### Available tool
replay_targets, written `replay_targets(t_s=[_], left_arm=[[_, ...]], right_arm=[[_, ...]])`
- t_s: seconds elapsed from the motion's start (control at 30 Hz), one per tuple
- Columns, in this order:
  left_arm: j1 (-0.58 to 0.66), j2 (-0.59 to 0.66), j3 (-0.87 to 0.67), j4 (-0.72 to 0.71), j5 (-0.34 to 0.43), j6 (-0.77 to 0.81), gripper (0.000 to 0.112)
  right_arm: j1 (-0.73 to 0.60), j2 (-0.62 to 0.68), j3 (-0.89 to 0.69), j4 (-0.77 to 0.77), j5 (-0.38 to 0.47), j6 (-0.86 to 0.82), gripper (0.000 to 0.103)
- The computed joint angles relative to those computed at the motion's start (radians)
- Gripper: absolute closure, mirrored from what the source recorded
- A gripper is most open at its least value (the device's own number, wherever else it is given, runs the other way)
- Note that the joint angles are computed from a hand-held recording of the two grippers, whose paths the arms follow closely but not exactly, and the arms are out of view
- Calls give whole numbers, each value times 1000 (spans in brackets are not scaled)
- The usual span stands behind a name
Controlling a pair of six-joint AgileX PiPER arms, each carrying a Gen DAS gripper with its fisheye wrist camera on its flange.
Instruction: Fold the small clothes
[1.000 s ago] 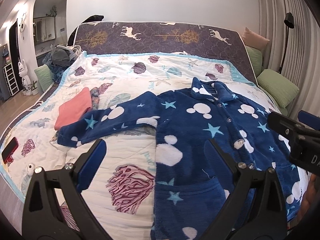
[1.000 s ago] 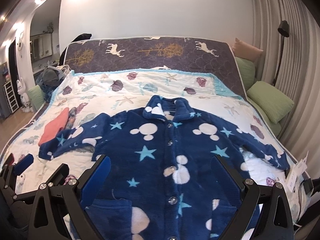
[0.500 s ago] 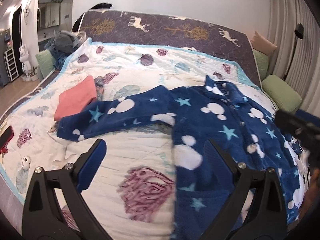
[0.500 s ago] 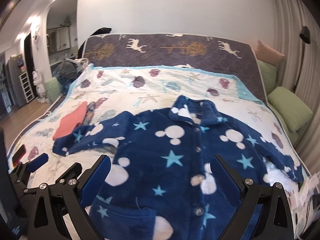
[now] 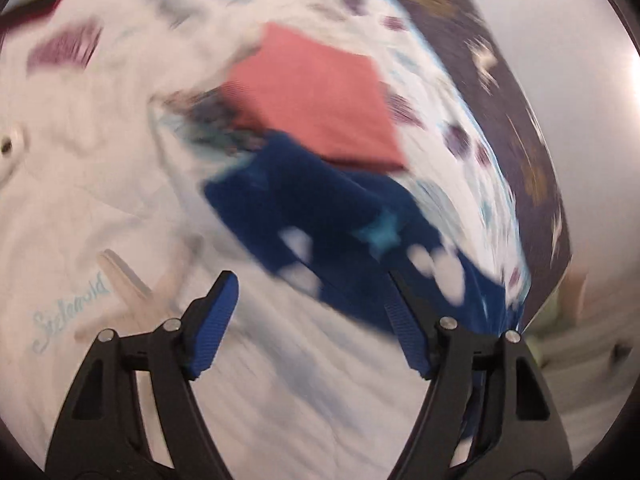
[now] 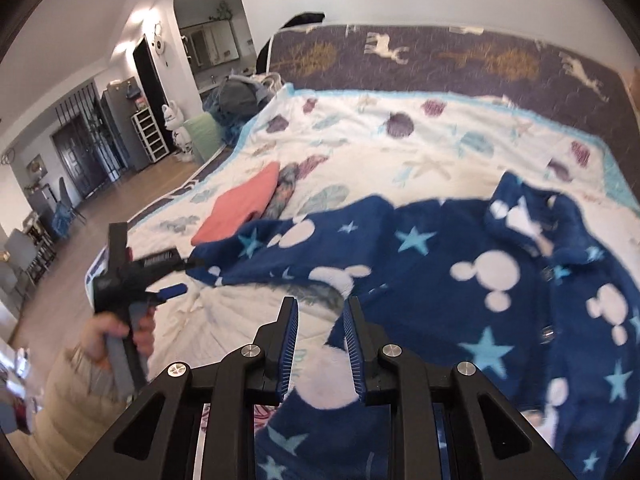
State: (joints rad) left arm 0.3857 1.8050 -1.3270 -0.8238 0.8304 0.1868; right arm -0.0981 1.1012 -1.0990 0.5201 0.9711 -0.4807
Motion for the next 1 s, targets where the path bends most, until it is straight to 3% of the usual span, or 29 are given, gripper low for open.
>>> replay_targets(t_s=[0.17,0.23,0.3,0.37,0.5,0.63,0.73,0.87,1.0], left_arm=[[39,129,-76,-77,11,-2,38],[38,155,-87,-131,18,2,44],[38,183,-115,-174,35,7,85],[34,160,-109,-220,39,33,101],[14,76,-132,-269,32,91,102],[-103,41,-309,-194,32,50,102],[-245,69,-522,-131,78,-9,102],[-523,145,-806,30,121,-91,102],[-764,244,-954,186,169,-169,102]], right_arm=[[-5,63,8,2,-13,12,79],[-6,95,-1,-8,-16,30,79],[-12,111,-7,-10,-13,35,79],[-16,117,-4,-21,-26,37,78],[-60,126,-2,-23,-38,15,77],[-174,132,-19,39,-5,-44,77],[-272,122,-25,88,31,-96,77],[-453,104,-32,161,99,-194,76],[-671,121,-63,225,170,-278,70]])
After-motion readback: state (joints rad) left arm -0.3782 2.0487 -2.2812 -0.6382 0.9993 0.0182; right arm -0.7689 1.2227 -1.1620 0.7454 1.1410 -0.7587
